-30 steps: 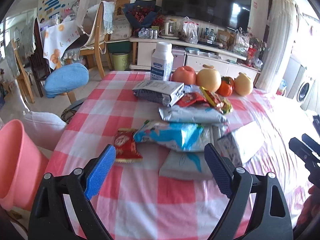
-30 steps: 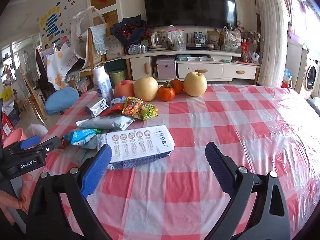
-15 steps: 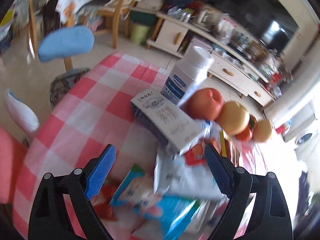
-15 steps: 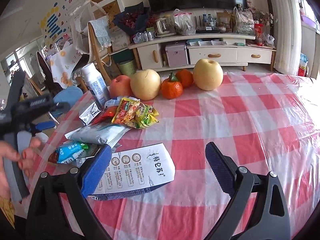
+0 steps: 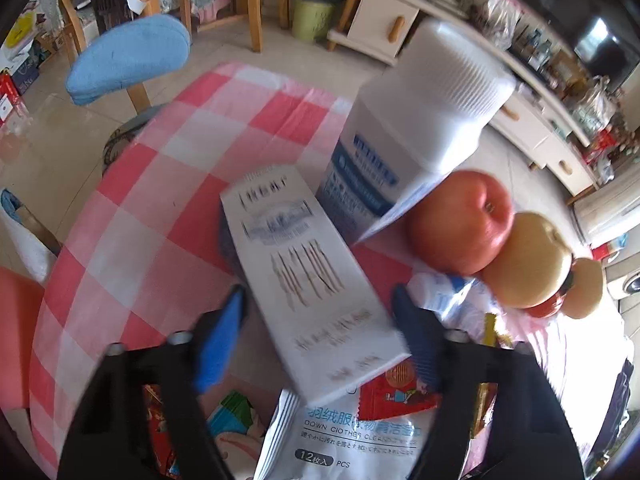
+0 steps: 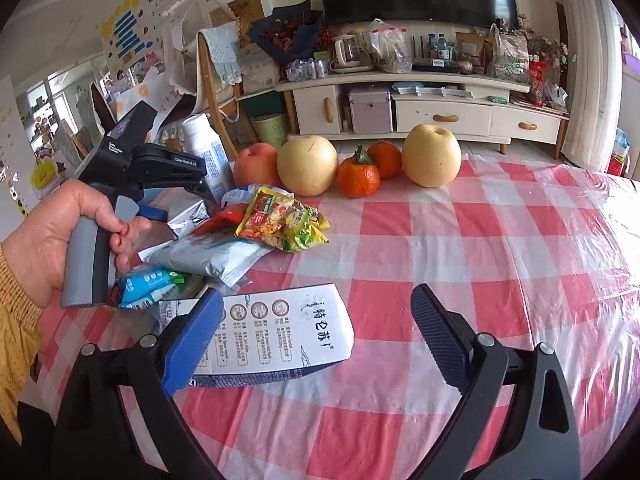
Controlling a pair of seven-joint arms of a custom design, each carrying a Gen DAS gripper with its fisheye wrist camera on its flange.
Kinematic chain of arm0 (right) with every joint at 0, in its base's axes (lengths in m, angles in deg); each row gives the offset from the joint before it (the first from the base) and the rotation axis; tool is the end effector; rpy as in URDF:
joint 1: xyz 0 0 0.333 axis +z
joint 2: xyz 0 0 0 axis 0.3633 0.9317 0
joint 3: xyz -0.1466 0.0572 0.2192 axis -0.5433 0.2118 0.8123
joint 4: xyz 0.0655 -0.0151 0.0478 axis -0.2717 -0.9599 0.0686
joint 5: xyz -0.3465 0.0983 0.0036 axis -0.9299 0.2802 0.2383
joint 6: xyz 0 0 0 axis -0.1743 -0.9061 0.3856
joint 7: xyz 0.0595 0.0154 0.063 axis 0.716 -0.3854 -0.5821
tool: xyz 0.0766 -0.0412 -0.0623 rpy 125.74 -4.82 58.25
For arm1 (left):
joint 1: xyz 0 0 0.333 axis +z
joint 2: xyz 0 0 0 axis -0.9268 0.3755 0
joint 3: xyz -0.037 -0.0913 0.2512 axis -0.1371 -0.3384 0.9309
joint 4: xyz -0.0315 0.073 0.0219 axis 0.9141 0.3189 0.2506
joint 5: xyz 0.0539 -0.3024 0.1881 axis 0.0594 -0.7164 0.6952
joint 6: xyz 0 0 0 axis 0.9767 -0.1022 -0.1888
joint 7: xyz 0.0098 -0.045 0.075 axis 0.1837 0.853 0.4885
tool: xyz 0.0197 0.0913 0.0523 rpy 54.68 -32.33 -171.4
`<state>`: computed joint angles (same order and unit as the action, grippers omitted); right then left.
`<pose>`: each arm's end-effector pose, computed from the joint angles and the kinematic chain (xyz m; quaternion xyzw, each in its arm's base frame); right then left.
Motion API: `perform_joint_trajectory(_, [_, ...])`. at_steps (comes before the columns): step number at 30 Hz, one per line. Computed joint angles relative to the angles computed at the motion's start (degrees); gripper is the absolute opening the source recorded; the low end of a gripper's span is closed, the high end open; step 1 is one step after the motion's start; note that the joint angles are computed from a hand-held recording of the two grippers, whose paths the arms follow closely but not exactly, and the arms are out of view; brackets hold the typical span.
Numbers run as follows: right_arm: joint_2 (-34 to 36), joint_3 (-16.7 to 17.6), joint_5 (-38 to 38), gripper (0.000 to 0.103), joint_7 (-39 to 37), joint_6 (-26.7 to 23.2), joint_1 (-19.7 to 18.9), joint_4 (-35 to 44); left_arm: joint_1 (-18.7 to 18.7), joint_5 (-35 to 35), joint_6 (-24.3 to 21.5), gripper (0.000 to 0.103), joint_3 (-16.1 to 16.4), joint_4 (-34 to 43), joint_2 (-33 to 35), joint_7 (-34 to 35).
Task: Collect trash
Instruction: 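Reach the left gripper to the white milk carton and grasp it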
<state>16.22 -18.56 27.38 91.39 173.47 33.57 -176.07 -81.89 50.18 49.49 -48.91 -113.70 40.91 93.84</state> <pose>0.4702 -0.0165 0.4846 -0.7481 0.5236 -0.1377 0.3837 0.6152 -0.1990 0.4786 -0.8730 0.4469 -0.1592 0.1134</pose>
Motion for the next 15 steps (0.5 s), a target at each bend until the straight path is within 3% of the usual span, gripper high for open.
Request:
perform_joint_trajectory(4, [1.6, -0.5, -0.3, 0.095, 2.6, -4.4, -1.3, 2.0, -0.1, 0.5, 1.6, 0.063, -0.3, -2.4, -1.3, 1.2])
perform_joint_trajectory(15, [0.0, -0.1, 3.0, 0.095, -1.5, -6.8, -2.1, 1.5, -0.4, -1.9, 11.6, 0.06, -4.3, -19.7, -12.6, 5.8])
